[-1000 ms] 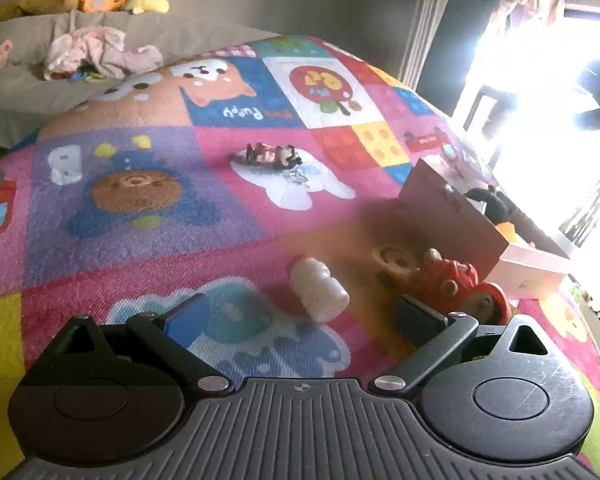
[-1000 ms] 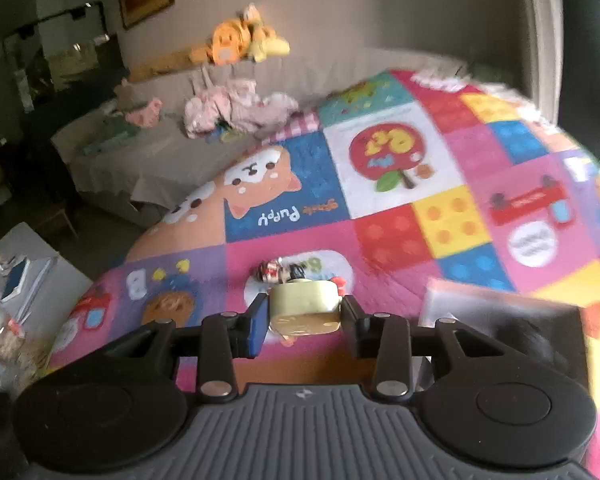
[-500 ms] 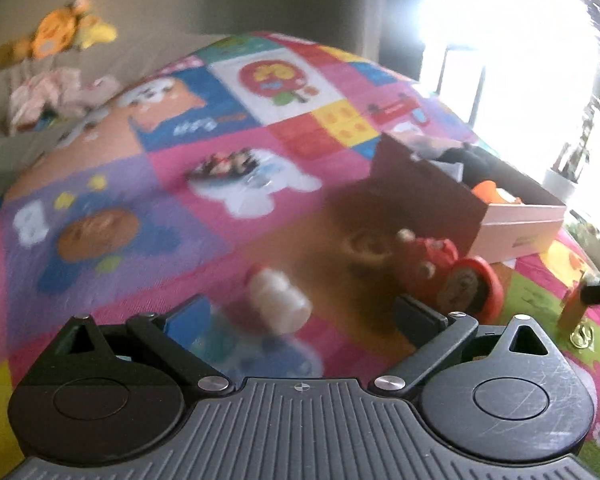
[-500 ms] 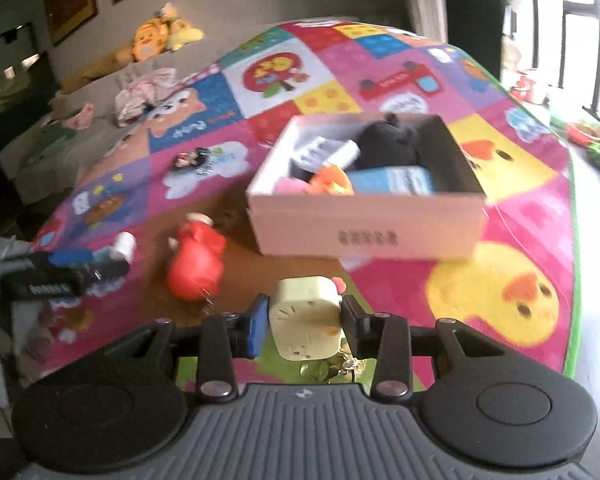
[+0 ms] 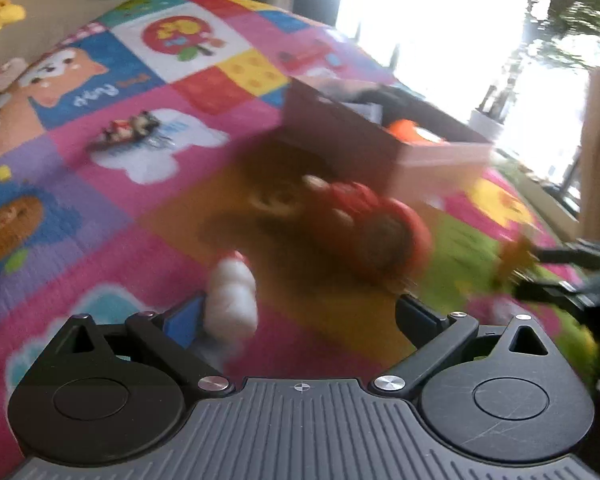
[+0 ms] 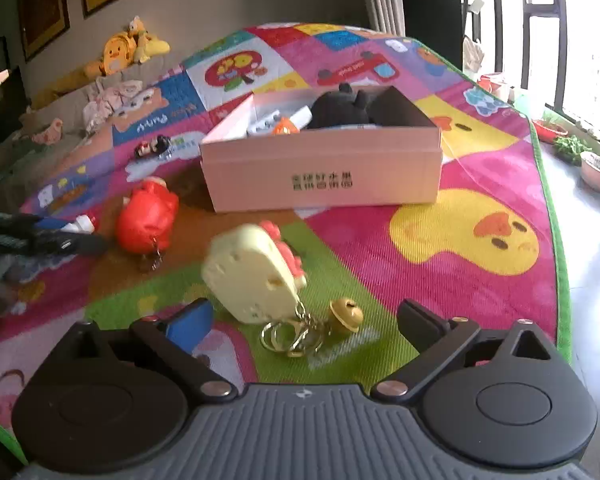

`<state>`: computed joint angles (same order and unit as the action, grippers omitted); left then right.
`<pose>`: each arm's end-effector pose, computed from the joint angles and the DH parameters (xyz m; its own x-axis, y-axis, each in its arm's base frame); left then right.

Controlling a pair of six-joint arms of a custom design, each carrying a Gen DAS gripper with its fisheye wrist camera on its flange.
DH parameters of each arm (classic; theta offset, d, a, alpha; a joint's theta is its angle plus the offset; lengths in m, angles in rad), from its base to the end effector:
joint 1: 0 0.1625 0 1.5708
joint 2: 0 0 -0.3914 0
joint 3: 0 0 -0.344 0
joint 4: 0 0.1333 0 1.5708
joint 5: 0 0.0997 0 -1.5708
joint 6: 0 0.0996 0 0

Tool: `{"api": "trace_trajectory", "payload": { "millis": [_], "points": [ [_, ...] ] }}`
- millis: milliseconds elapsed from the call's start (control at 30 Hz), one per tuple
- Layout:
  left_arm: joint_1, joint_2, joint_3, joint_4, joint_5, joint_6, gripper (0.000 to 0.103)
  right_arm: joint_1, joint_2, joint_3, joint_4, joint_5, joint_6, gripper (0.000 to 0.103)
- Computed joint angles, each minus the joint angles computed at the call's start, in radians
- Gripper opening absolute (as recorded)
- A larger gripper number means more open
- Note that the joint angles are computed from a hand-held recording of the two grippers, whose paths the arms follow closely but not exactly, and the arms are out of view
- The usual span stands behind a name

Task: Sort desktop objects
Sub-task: 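Set the cream cat keychain down on the mat with the right gripper, then grasp the small white bottle with the left gripper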

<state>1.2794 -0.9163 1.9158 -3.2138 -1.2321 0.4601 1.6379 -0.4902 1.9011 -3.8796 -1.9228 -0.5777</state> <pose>-0.0016 -0.5846 0.1683 -0.7587 0.4120 -0.5046 0.6325 0.6511 -0.4196 0.1346 -0.5275 0.0269 -0.7769 -0.1670 0.6071 -0.5563 0.6335 -0.5378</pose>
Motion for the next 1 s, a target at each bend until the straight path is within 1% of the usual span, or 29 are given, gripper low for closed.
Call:
{"api": "trace_trajectory", "payload": {
  "millis": [33,133,200,267,367,467,533,600,667,733,767,867,1000],
  "points": [
    [0.000,-0.020,0.024,0.019,-0.028,-0.004,0.102,-0.002,0.000,0.000,-0.001,0.009,-0.001,0.100],
    [0.000,-0.071,0.077,0.076,-0.107,0.006,0.102,-0.002,0.001,-0.006,0.015,0.004,0.003,0.103],
    [-0.012,-0.080,0.113,0.042,-0.115,0.025,0.102,0.001,0.006,-0.009,0.012,-0.005,-0.001,0.103],
    [-0.032,-0.072,0.133,-0.016,-0.081,0.035,0.102,0.006,0.014,-0.015,0.007,-0.017,-0.010,0.103],
    [-0.065,-0.045,0.143,-0.127,0.015,0.019,0.102,0.014,0.027,-0.023,-0.005,-0.036,-0.035,0.103],
    [-0.079,-0.036,0.144,-0.186,0.054,0.003,0.102,0.021,0.038,-0.030,-0.011,-0.051,-0.061,0.103],
    [-0.091,-0.024,0.152,-0.243,0.098,0.018,0.102,0.023,0.039,-0.033,-0.005,-0.055,-0.066,0.103],
    [-0.100,-0.003,0.157,-0.316,0.147,0.057,0.102,0.024,0.039,-0.034,0.000,-0.058,-0.062,0.103],
    [-0.103,0.011,0.141,-0.312,0.201,0.038,0.102,0.024,0.039,-0.035,0.001,-0.059,-0.063,0.103],
    [-0.103,0.021,0.120,-0.277,0.257,-0.024,0.102,0.025,0.041,-0.036,0.000,-0.061,-0.064,0.103],
    [-0.100,0.024,0.109,-0.255,0.267,-0.056,0.102,0.025,0.041,-0.036,0.000,-0.061,-0.064,0.103],
    [-0.094,0.028,0.102,-0.222,0.266,-0.105,0.102,0.025,0.041,-0.037,0.002,-0.062,-0.063,0.103],
    [-0.107,0.035,0.111,-0.213,0.304,-0.113,0.102,0.025,0.041,-0.037,0.002,-0.062,-0.063,0.103]
  ]
}}
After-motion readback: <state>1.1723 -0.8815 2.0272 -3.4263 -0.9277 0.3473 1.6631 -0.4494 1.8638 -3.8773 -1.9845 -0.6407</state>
